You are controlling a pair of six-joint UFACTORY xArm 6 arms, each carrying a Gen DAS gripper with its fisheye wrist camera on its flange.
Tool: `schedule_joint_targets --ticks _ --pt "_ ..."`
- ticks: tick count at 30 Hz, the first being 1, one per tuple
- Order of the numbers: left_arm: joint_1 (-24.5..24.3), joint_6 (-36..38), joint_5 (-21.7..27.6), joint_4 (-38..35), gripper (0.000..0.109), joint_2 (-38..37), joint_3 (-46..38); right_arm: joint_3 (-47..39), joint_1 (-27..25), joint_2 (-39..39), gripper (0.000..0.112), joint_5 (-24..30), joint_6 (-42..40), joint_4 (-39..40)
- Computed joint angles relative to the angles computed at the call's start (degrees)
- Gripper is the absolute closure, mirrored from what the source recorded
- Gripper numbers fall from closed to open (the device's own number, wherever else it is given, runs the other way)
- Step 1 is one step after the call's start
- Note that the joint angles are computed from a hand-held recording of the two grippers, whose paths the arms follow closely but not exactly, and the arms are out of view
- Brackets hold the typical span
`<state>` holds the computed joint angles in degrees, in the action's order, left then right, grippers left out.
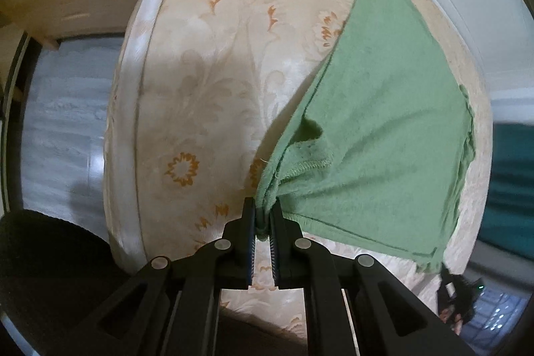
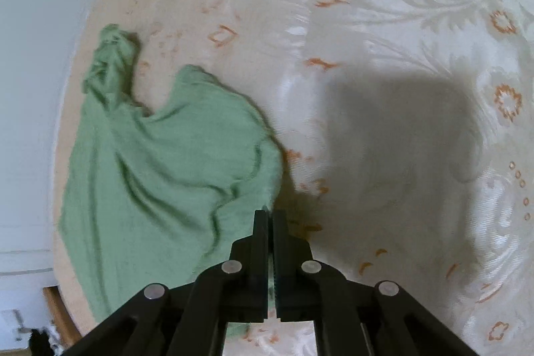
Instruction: Fold clothes
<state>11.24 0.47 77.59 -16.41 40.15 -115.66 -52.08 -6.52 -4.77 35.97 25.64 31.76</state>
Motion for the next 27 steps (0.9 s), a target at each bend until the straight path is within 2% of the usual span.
schedule_joint_targets --ticks 5,7,9,10,11,12,17,19,21,24,27 --pt "0.5 -1.3 -0.3 -1.2 0.101 1.0 -0.4 3.3 -0.9 -1.9 0.11 0.8 2.9 -1.0" --pt "0.6 -1.8 -0.3 -2.4 0.101 1.3 -0.3 5.6 -0.8 -3.4 0.11 -1.5 0.3 3.0" --pt "0.0 -1.8 -0.4 -2.2 0.101 1.7 -0.7 6.7 -0.7 -4.2 0.105 -2.2 -4.5 7.7" --pt "-0.3 -1.7 -0.4 -1.9 0.101 1.9 -1.0 6.9 -0.7 -4.4 0.08 -2.1 -6.1 8.8" --pt "-0.6 -1.7 -0.4 -1.9 0.101 2.2 -1.5 6.8 -0.5 -4.4 0.048 -2.0 -6.5 8.9" --pt "-0.9 -1.6 -0.3 -1.8 0.101 2.5 -2.0 7.1 -0.1 -4.7 0.043 -2.5 -6.4 8.6" --pt "-1.7 -1.9 0.2 -2.0 0.101 4.0 -4.4 6.7 1.3 -2.9 0.043 -5.6 -8.5 13.4" --pt "-1.6 -2.5 0.5 -2.6 0.101 4.7 -5.3 9.4 0.9 -6.4 0.043 -6.1 -12.8 18.8" --pt "-1.7 -3.2 1.2 -2.8 0.101 5.7 -6.7 7.5 1.7 -4.9 0.043 -7.0 -17.7 22.3" --pt "-1.9 -4.0 1.6 -3.1 0.101 6.8 -8.3 4.9 2.2 -2.9 0.042 -6.9 -17.7 21.2" --pt "-2.2 -4.6 2.3 -3.5 0.101 8.2 -10.6 3.5 2.4 -1.8 0.043 -7.1 -21.1 27.7"
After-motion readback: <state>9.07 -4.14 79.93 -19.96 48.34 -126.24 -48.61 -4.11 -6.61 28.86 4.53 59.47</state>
